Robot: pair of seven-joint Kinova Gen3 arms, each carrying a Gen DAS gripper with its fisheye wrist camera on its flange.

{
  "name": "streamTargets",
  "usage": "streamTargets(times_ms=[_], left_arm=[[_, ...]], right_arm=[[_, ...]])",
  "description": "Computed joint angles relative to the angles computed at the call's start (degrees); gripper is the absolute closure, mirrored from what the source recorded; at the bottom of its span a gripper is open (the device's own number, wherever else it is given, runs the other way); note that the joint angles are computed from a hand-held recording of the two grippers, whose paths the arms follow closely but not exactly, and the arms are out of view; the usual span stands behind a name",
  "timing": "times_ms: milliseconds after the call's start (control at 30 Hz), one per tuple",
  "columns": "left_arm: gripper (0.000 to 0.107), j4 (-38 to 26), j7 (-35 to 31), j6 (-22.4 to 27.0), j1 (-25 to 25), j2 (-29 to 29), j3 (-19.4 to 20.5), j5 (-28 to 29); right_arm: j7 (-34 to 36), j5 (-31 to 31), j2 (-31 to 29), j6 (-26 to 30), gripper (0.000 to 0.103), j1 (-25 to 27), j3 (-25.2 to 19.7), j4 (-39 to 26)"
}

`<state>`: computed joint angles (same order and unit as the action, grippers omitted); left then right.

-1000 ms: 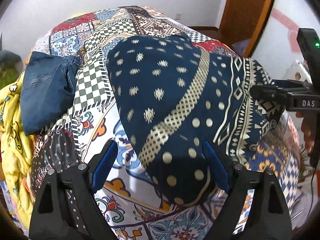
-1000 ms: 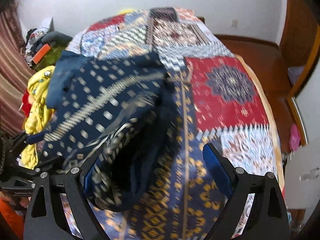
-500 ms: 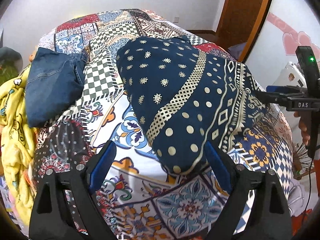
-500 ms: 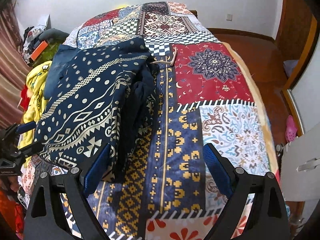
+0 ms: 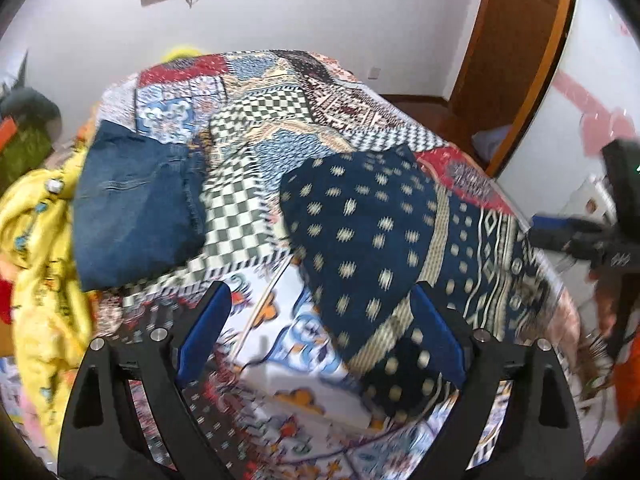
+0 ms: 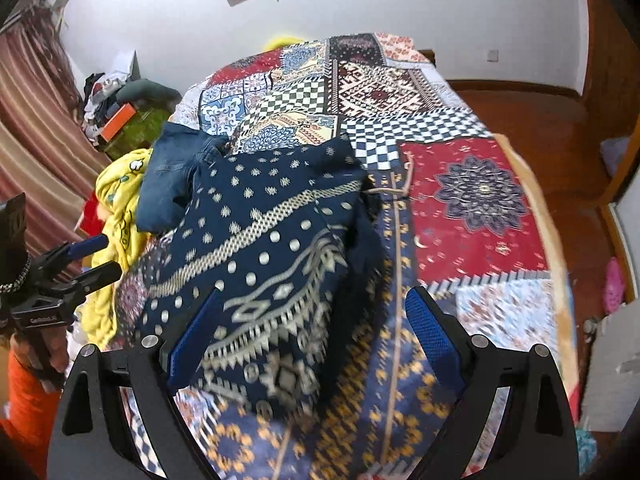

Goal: Fold large clothes
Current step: 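Grasp the folded hoodie bundle with both grippers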

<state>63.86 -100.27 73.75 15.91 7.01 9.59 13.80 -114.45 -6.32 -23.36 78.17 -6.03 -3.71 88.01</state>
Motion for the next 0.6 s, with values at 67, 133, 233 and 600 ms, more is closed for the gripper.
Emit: streamTargets(times_ms=[67,133,233,600], left_arm=[[0.017,-2.2,1.4,1.8,-0.5,2.6,0.1,2.3],[0.017,-4.4,2.4,4.6,-1.3,5.9,0.4,5.5],[0.017,-7.0,4.8,8.0,-1.4,10.1,0.9,7.6],[0.015,-9.2,7.1,9.1,-2.4,16.8,2.3,13.4]], right_arm=[[0.6,-1.9,1.5,-0.8,0.012,-0.6,1.7,0.8],[1.5,-4.9,3.2,-1.9,0.012,-1.1,4.1,2.2],[2.0,-7.1,5.7,-1.4,0.012,-0.4,5.7,2.7],[15.3,-22.1,10.3,-1.4,0.012,3.1,13.2,6.0]])
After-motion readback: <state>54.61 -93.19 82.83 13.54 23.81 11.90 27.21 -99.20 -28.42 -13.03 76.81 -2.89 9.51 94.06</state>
